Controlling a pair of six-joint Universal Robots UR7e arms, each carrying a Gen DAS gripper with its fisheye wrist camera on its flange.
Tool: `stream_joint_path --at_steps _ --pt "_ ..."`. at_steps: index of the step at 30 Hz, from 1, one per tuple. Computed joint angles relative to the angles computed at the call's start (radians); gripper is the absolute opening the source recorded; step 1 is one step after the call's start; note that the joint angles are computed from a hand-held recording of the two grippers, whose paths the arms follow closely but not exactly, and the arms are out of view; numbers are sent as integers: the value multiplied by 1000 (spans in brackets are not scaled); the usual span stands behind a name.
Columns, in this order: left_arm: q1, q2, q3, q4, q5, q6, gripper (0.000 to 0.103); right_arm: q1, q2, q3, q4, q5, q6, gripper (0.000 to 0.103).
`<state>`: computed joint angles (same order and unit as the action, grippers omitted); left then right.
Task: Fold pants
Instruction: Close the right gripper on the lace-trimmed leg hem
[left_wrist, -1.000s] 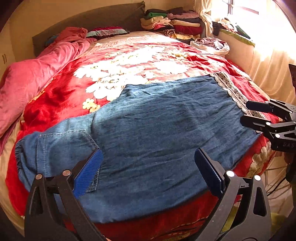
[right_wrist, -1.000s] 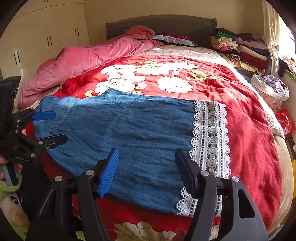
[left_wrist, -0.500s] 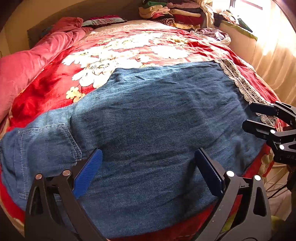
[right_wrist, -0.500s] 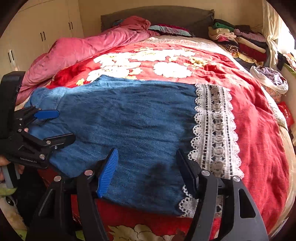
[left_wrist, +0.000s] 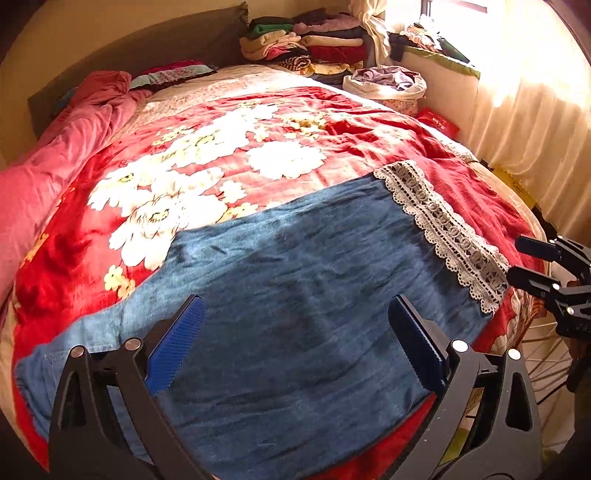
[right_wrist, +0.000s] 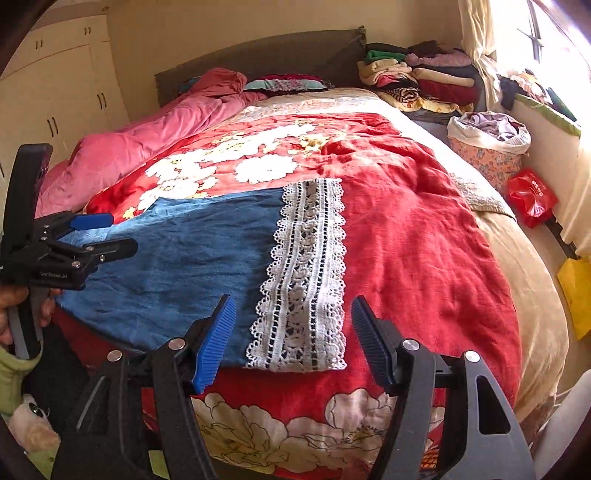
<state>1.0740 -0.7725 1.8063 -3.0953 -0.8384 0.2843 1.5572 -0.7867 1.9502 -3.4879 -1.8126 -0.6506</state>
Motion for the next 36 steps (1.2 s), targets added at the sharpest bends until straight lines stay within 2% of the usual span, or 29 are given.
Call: stream_joint_path --at_steps 13,17,20,26,29,31,33,36 --pt "36 153 -290 250 -61 10 93 -59 1 -21 97 65 61 64" --pt "43 193 -363 298 -94 31 93 -67 11 -36 118 81 67 64" --pt "46 230 -419 319 -87 57 93 -73 19 -42 126 100 75 64" --pt "72 284 -539 411 -156 67 92 -75 38 -57 127 113 77 65" --pt "88 305 -595 489 -210 71 81 -76 43 -62 124 121 91 65" --pt "99 317 -627 542 -257 69 66 -75 42 -61 127 124 95 65" --pt "103 323 -637 560 -279 86 57 -72 39 -63 143 131 82 56" --pt "105 327 -643 573 -305 112 52 -73 36 -68 167 144 68 52"
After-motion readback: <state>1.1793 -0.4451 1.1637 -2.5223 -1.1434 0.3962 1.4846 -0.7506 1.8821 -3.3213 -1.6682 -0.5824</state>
